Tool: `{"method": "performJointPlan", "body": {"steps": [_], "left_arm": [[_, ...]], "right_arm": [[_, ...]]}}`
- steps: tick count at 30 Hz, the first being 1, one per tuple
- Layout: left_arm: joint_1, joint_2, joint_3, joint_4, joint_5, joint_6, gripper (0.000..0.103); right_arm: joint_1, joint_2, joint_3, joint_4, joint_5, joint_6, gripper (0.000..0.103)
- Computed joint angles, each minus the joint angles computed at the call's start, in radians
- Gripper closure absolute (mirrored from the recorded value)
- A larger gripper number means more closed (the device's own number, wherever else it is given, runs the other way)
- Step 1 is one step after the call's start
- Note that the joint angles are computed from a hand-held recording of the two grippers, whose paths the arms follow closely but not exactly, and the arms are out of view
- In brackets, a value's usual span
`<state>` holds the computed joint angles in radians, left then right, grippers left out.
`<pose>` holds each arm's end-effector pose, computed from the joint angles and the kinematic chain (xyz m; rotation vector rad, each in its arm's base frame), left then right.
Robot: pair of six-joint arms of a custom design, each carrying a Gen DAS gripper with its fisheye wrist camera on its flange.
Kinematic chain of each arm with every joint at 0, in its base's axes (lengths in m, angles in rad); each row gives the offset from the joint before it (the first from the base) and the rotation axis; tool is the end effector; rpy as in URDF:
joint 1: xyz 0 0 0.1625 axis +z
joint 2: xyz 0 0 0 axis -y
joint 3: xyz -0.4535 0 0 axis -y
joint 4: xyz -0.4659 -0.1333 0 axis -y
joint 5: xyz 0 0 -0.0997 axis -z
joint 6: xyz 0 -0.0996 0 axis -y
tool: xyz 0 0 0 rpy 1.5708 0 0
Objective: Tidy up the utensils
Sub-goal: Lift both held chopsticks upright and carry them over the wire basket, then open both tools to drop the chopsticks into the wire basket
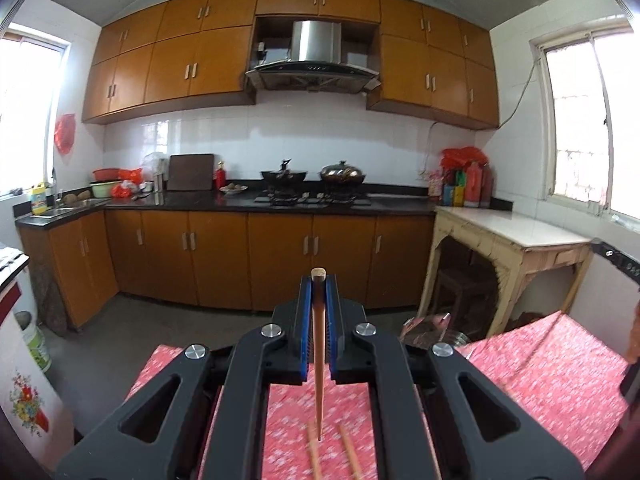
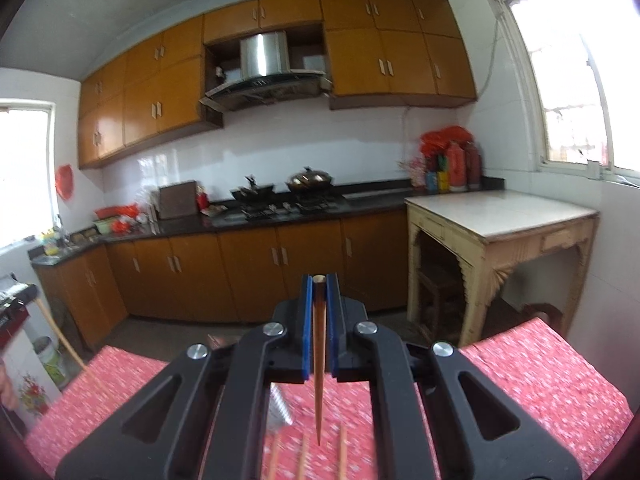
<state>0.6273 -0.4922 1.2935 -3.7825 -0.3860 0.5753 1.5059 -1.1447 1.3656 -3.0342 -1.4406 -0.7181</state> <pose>-0.4965 -0.6386 0.1346 0.4534 1.8595 -1.5944 0.0961 -0.7755 0.5359 0.8403 -2.1459 1.5804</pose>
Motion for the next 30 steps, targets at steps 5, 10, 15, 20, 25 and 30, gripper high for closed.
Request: {"method": "performJointPlan", "body": {"steps": [5, 10, 15, 20, 25, 30], "left_arm": [[0.001, 0.052, -0.143, 0.079, -0.063, 0.017, 0.096], [0.015, 0.104, -0.267, 0.195, -0.117, -0.05, 0.096], [0.039, 0.179, -0.4, 0.249, -0.141, -0.045, 0.096], [0.071, 0.223, -0.459, 0.32, -0.151, -0.115, 0.096], [0.1, 0.284, -0.535, 0.369, -0.119, -0.113, 0.096], [0.124, 0.276, -0.517, 0.453, -0.112, -0.21, 0.096]], "right_arm": [[0.049, 0.029, -0.044, 0.0, 0.039, -0.005, 0.095], [0.087, 0.079, -0.101, 0.017, 0.044, -0.001, 0.095], [0.101, 0.143, -0.167, 0.052, 0.02, 0.005, 0.095], [0.1, 0.216, -0.249, 0.119, -0.016, -0.001, 0.095], [0.085, 0.277, -0.311, 0.179, -0.05, 0.003, 0.095], [0.071, 0.33, -0.376, 0.249, -0.075, 0.023, 0.095]]}}
